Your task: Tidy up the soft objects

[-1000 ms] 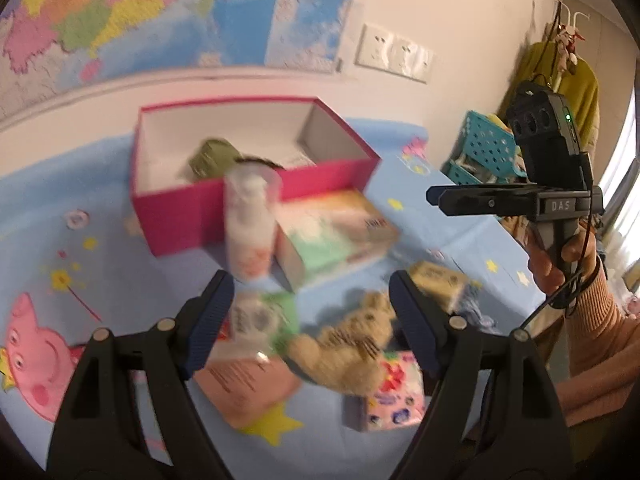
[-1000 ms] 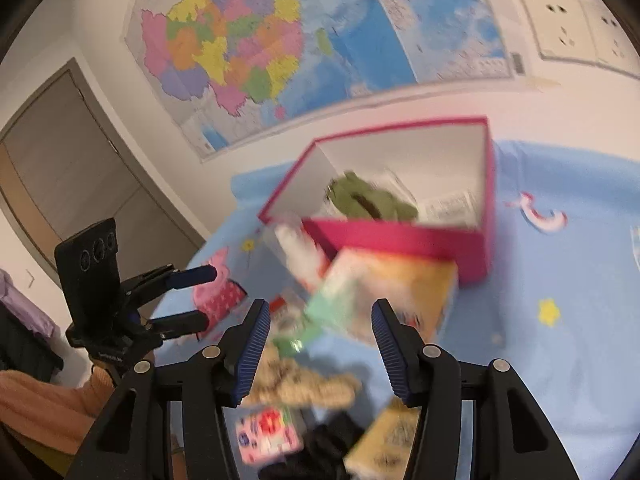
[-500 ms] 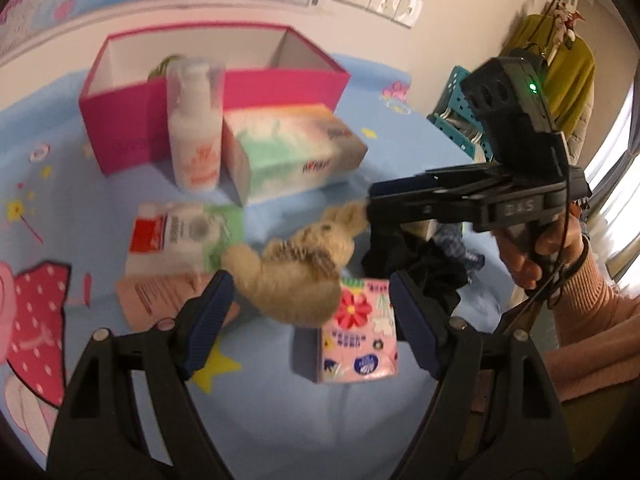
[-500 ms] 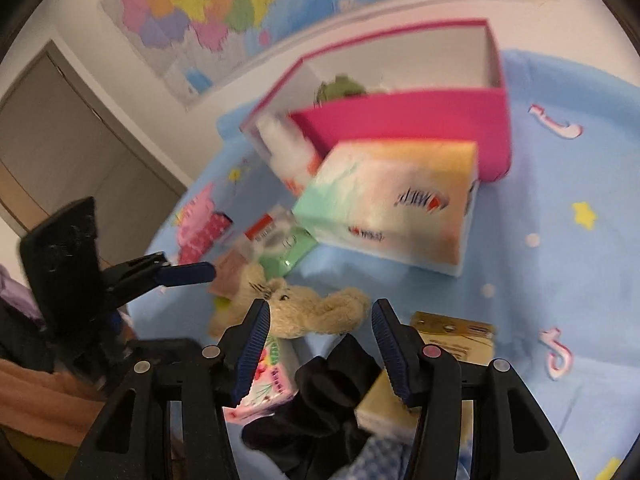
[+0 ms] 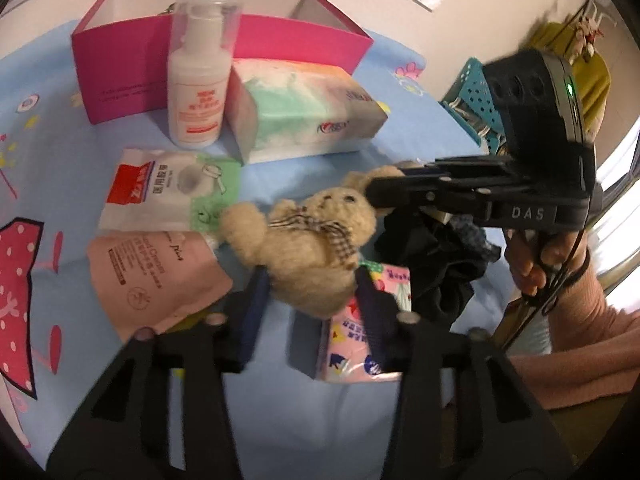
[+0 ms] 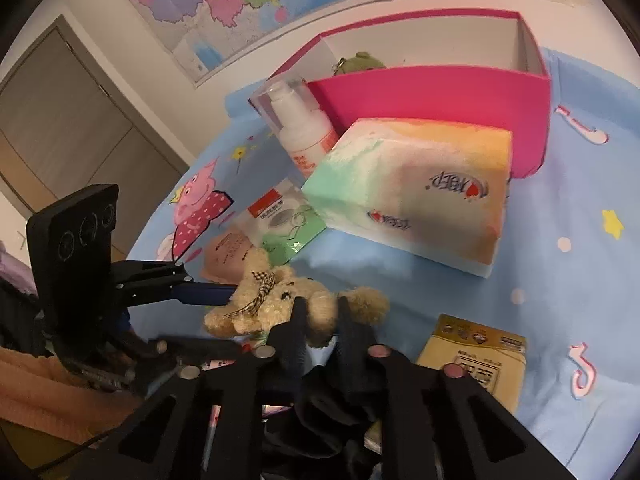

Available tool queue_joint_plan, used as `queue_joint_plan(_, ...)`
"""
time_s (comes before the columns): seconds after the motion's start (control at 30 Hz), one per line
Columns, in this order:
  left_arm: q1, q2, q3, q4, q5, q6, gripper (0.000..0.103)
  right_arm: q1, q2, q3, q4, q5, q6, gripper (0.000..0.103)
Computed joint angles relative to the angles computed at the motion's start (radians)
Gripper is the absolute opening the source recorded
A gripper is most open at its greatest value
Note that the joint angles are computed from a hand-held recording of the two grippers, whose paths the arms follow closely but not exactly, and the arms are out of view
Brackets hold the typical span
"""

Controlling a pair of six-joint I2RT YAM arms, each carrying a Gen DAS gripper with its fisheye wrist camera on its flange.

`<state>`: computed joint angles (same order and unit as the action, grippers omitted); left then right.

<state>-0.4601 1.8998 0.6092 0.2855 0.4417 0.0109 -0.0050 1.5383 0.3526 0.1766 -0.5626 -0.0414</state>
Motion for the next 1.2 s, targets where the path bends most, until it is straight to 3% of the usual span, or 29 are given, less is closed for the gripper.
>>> queue_joint_plan(0.23,0.031,-0.041,0.029,-0.034,0.109,-0.027,0.015,0.007,-0.145,-0.038,0.0,-0.034,0.04,0.01)
queue_joint_plan(0.5,-0.013,-0.124,0.051,-0.005,0.079,-0.031,0.018,-0.027,-0.326,-0.003,-0.063,-0.043,0.075,0.01)
queue_joint_plan(0.57,-0.025,-0.132,0.053,-0.006,0.045,-0.017,0.035,-0.059,-0.344,0.014,-0.076,-0.065,0.076,0.01)
queue_joint_plan(0.73,-0.054,-0.113,0.099,-0.027,0.05,0.006,0.047,-0.091,-0.363,0.056,-0.065,-0.074,0.106,0.01)
queue_joint_plan(0.9,-0.083,-0.081,0.209,-0.062,-0.008,-0.016,0.047,-0.144,-0.325,0.125,-0.037,-0.134,0.14,0.01)
queue_joint_plan(1.1,-0.088,-0.007,0.423,-0.15,-0.068,-0.047,0.046,-0.135,-0.261,0.222,0.013,-0.121,0.18,0.01)
queue_joint_plan(1.2,-0.088,0.041,0.529,-0.201,-0.12,-0.05,0.034,-0.141,-0.191,0.283,0.047,-0.126,0.205,0.01)
